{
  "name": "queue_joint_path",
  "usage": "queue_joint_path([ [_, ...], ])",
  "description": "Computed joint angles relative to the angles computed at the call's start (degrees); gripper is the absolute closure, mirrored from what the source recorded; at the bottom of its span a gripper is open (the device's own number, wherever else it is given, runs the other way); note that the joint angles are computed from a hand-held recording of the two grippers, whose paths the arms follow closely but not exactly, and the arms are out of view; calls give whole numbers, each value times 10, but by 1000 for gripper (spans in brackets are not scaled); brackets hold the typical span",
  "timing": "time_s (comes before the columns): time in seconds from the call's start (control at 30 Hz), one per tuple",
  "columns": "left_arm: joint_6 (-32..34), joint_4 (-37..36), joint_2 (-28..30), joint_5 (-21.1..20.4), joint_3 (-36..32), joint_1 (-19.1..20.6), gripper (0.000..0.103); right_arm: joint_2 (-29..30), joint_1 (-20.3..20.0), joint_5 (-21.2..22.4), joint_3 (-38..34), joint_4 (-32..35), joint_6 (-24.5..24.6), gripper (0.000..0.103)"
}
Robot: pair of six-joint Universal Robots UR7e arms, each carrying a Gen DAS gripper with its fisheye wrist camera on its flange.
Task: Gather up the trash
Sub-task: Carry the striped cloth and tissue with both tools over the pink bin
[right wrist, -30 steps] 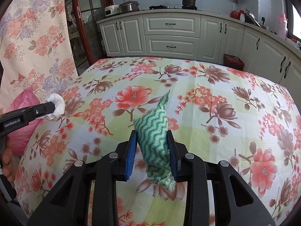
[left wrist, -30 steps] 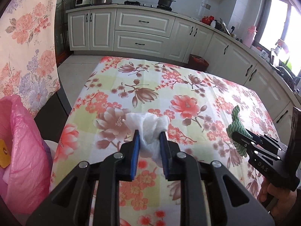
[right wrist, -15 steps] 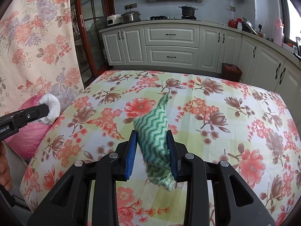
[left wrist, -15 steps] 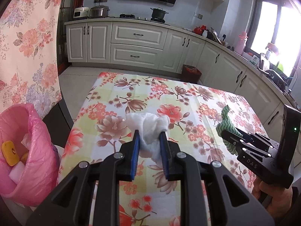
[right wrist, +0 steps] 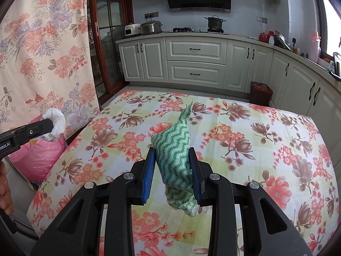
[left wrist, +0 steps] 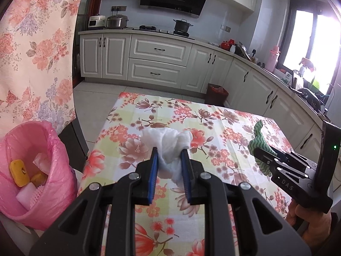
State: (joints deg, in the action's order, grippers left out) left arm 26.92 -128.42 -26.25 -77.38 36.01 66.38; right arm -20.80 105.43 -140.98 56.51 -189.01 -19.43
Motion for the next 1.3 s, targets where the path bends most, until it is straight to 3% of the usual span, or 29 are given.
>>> queue_joint_path([
  [0.5,-1,-40,-42,-7,35,7,82,29,24,0,-56,-9,-42,73],
  [1.3,-8,-37,-40,-10,-6,31,82,97,39,18,-180,58,-62,73],
])
